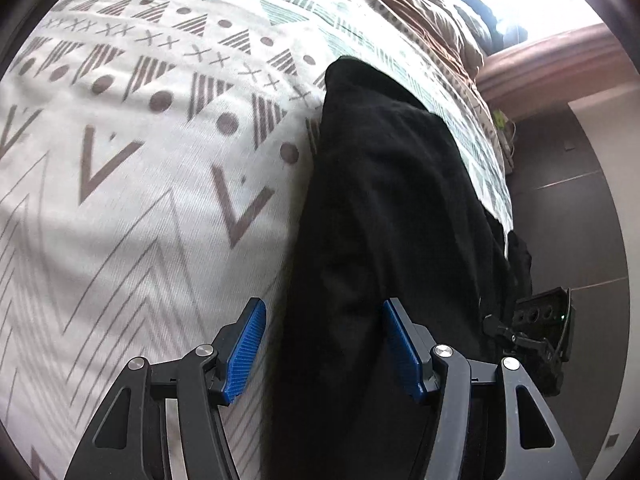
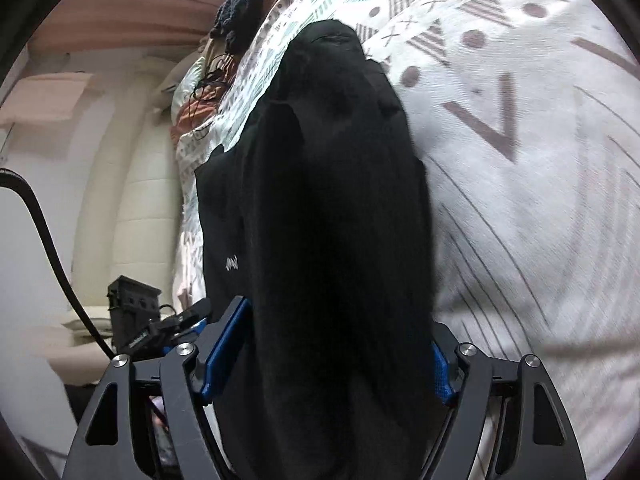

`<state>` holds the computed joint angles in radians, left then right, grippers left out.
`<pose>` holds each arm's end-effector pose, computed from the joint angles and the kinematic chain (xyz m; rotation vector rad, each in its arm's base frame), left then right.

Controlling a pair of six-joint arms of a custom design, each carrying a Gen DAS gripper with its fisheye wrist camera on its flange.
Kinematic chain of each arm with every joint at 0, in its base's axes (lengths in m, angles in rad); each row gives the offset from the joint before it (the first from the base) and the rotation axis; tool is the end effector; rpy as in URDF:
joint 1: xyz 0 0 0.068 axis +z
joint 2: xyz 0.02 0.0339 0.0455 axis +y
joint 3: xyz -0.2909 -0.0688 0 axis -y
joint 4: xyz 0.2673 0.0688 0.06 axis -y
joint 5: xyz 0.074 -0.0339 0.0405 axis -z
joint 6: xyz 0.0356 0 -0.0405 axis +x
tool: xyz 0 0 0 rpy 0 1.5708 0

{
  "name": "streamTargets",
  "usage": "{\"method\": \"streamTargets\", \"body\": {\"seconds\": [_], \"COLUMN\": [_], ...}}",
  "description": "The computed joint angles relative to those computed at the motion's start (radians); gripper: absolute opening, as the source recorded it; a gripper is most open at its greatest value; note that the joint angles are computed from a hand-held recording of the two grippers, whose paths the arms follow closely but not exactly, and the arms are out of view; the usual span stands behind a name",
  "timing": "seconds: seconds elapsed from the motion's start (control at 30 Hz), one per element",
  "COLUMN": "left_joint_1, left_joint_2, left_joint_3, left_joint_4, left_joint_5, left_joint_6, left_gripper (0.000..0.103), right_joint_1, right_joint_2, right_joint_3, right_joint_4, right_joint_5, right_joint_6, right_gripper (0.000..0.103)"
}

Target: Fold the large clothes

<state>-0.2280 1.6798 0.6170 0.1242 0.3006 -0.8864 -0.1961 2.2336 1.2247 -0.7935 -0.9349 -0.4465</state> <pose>0.2878 -0.0776 0.1112 -0.7318 2.5476 -0.7982 0.3688 -0.0441 0.0560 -0.1806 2.7099 1.3981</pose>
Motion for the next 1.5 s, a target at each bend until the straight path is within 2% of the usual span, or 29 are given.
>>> {"method": "streamTargets", "body": {"seconds": [0.03,0.07,0.1,0.2,0.27,0.37,0.43,0.63,0.8,0.9,1.03,1.23,1.37,1.5], "left_joint_1": [0.003,0.011,0.017,0.001,-0.021,-0.035,-0.046,-0.078,-0.086,-0.099,-0.125,-0.170,-0.225,-0.291], "left_joint_2": [0.010,0.024,0.038,0.030,0.003,-0.047,-0.081,-0.204,-0.294,-0.363,-0.428,-0.427,-0.351,-0.250], "left_joint_3": [0.005,0.014,0.029,0.074,0.078,0.065,0.053,0.009,-0.016,-0.030,-0.038,0.012,0.097,0.208], "left_joint_4": [0.011,0.025,0.025,-0.039,-0.064,-0.073,-0.085,-0.111,-0.125,-0.139,-0.135,-0.120,-0.101,-0.097], "left_joint_5": [0.003,0.013,0.028,-0.003,-0.035,-0.044,-0.049,-0.077,-0.062,-0.056,-0.038,-0.005,-0.003,-0.002], "left_joint_6": [-0.002,-0.004,-0.006,0.008,0.016,0.008,0.003,0.005,0.012,0.023,0.024,0.033,0.030,0.022], "left_gripper": [0.058,0.049,0.047,0.040,0.034,0.029,0.028,0.026,0.024,0.024,0.024,0.024,0.024,0.024], "right_joint_1": [-0.001,0.006,0.012,0.008,0.004,-0.015,-0.030,-0.056,-0.091,-0.134,-0.214,-0.339,-0.441,-0.569], "right_joint_2": [0.004,0.010,0.013,0.000,-0.030,-0.095,-0.152,-0.320,-0.466,-0.586,-0.720,-0.851,-0.853,-0.778], "right_joint_3": [0.004,0.012,0.019,0.011,-0.018,-0.077,-0.125,-0.249,-0.362,-0.429,-0.457,-0.405,-0.330,-0.217], "right_joint_4": [-0.013,-0.018,-0.023,-0.019,-0.006,0.009,0.016,0.055,0.096,0.072,-0.035,-0.228,-0.353,-0.487], "right_joint_5": [-0.001,-0.002,0.002,0.031,0.037,0.026,0.019,0.008,-0.016,-0.008,-0.016,-0.008,-0.007,0.004], "right_joint_6": [-0.010,-0.008,-0.007,0.003,-0.003,-0.033,-0.045,-0.048,-0.019,-0.057,-0.122,-0.223,-0.326,-0.476], "right_gripper": [0.077,0.075,0.074,0.057,0.038,0.025,0.022,0.019,0.019,0.019,0.018,0.018,0.018,0.018]}}
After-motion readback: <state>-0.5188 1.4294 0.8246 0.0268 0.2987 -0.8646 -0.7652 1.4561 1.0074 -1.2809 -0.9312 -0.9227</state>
